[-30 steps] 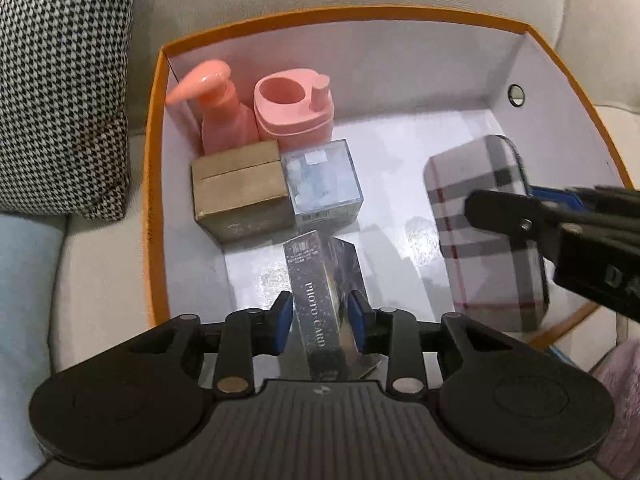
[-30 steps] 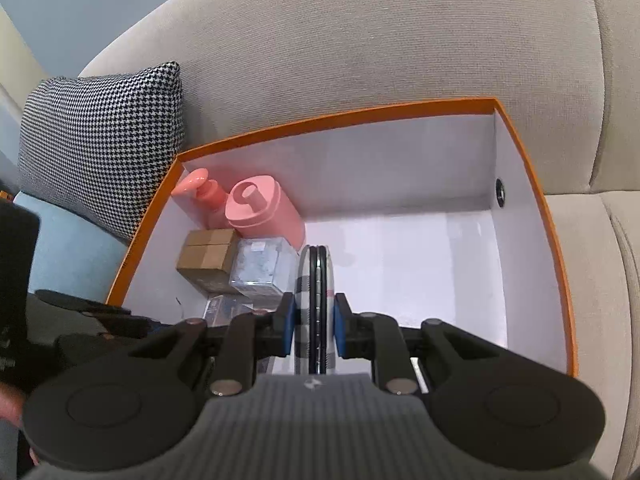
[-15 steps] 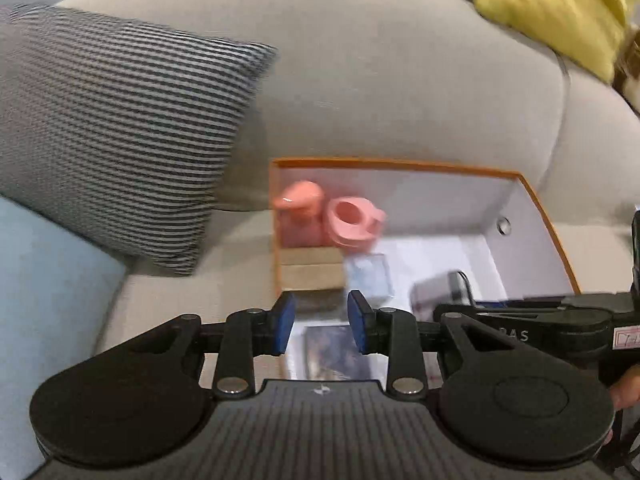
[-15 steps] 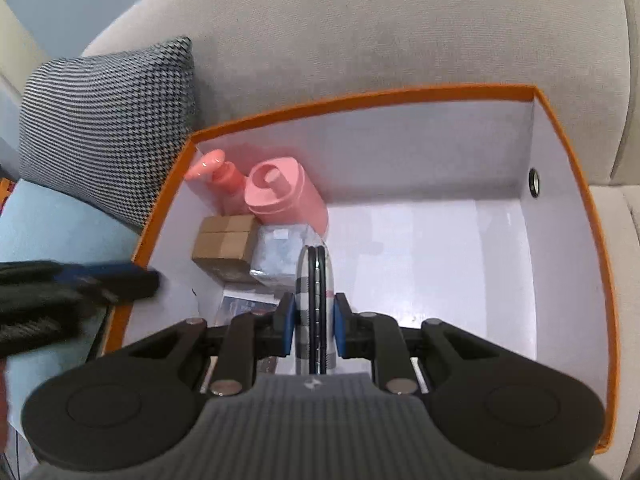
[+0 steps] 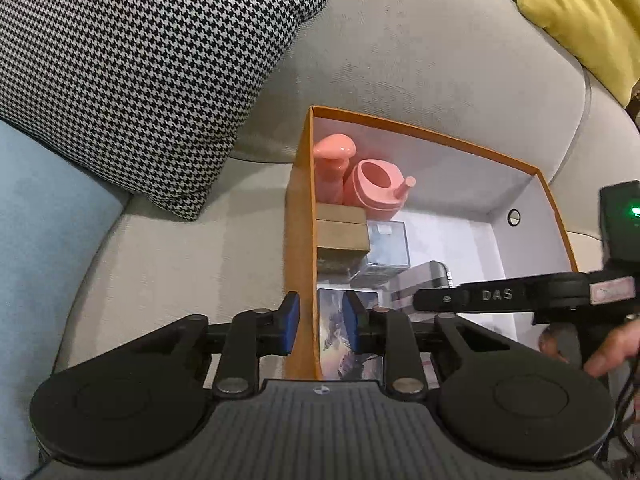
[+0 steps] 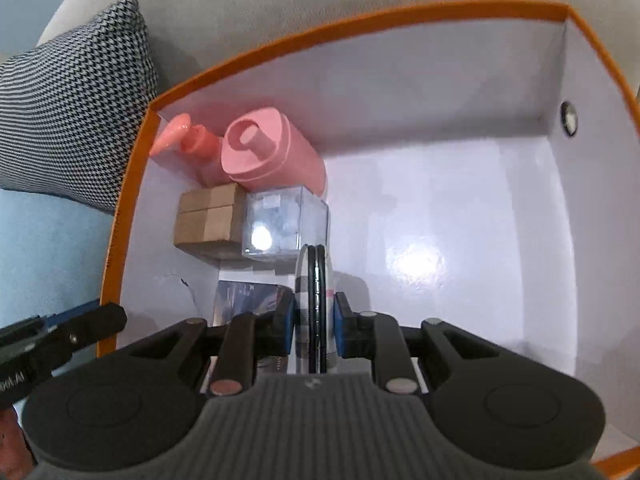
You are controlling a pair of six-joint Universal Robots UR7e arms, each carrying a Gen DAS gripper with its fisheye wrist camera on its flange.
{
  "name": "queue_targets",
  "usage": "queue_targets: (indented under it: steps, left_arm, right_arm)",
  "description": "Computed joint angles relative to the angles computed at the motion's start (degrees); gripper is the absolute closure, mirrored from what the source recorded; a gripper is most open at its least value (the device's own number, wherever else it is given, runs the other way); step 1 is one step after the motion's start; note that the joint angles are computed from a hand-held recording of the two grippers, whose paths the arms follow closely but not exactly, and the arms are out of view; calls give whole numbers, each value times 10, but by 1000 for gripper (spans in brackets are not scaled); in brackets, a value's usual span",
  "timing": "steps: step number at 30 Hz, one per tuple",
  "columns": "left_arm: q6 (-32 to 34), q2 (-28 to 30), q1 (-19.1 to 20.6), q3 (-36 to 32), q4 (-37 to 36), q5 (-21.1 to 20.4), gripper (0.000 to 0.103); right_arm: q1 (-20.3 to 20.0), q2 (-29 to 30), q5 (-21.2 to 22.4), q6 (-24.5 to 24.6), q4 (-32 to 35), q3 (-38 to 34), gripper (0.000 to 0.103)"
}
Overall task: Organize rigid objects
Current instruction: 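Lower photo card box and plaid tin into box and open both grippers, then lift both grippers out of the box toward the remaining bottles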
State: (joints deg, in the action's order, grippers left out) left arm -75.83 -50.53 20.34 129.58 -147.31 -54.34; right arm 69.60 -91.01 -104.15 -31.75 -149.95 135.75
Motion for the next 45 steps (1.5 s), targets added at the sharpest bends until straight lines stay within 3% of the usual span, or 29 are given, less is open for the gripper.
queue_targets:
  steps: [4, 8, 20, 25, 32, 45]
  left_arm:
    - [8, 2, 4, 8, -24, -6, 87]
    - [9, 2, 6, 15, -39, -9, 92]
    - [-1, -2, 4, 25, -54, -12, 92]
    - [-3, -3, 3, 25, -52, -11, 92]
    - [-7, -4, 0, 23, -47, -11, 92]
    - [-11, -3, -2, 20, -39, -7, 92]
  right_arm:
    - [3, 17, -9, 17, 1, -4, 83]
    - [1, 24, 1, 37, 11, -7, 83]
    - [2, 41, 26, 62, 25, -10, 83]
    - [8, 45, 1, 57, 59, -25, 77]
    - [34, 53, -72, 17, -14, 0, 66]
    - [33, 42, -89, -7, -4, 2, 73]
